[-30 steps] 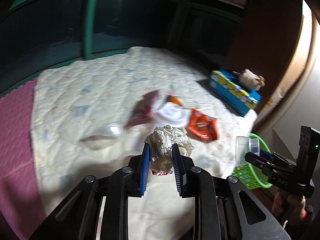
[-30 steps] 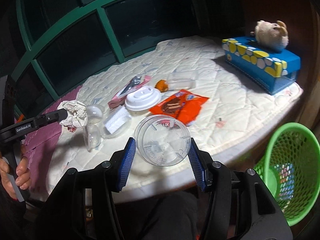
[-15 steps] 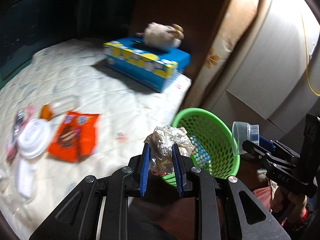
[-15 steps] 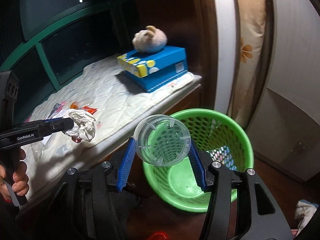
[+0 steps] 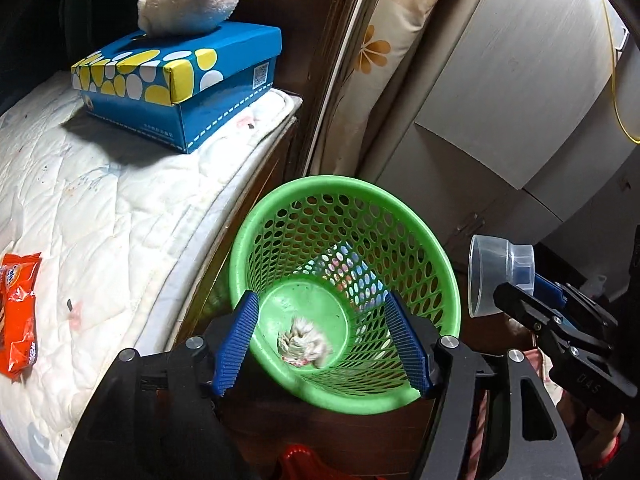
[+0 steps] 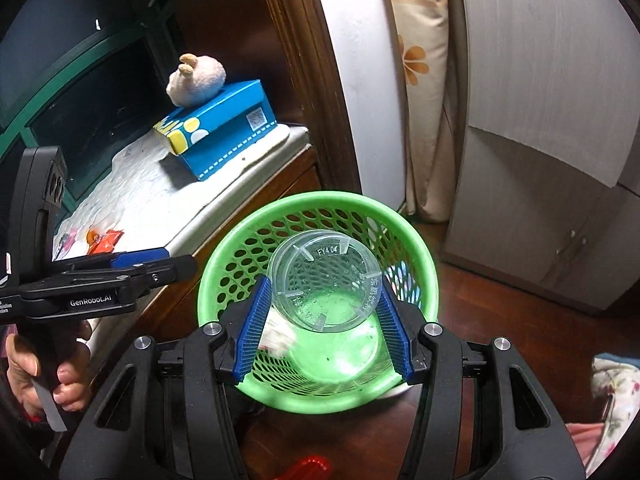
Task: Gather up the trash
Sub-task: 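Carry the tissue and cup to the green basket and open both grippers, then grasp the round labeled container with the left gripper while the right gripper grasps the orange wrapper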
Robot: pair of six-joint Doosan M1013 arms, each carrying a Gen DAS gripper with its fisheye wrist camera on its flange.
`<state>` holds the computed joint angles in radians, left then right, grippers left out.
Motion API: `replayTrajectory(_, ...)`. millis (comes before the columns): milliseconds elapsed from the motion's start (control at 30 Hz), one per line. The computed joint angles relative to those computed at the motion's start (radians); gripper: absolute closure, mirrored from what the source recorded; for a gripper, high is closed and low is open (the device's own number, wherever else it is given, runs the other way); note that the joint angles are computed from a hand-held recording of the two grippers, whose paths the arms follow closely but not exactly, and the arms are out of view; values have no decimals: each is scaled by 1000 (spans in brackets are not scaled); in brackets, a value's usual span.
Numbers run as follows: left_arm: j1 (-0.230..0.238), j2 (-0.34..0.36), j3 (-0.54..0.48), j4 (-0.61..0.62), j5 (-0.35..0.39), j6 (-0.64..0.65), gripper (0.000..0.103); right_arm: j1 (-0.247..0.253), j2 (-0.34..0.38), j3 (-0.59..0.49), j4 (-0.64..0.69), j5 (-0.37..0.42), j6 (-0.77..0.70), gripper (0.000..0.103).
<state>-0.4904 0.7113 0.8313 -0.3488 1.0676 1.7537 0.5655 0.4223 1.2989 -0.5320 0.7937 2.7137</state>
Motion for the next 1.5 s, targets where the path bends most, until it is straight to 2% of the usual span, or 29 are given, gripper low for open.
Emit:
replayTrajectory(200, 24, -46, 59, -7, -41, -25, 40, -17, 29, -31, 81, 16, -96, 50)
replayTrajectory(367, 50, -91, 119, 5, -82, -44, 40, -46, 73, -77, 231, 41, -211, 50)
replayTrajectory(633, 71, -122, 179, 29, -113, -78, 40, -81, 172, -200, 395, 221, -338, 49)
replayTrajectory(833, 82, -121, 191, 18, -105, -99, 40, -98, 194, -204, 471, 244, -344, 49)
replayTrajectory(1233, 98, -152, 232, 5, -136, -93, 40, -81, 186, -203, 414, 217, -305, 46)
replayTrajectory(1500, 113, -215, 303, 42, -204, -108, 39, -43, 156, -207, 346, 173, -304, 43)
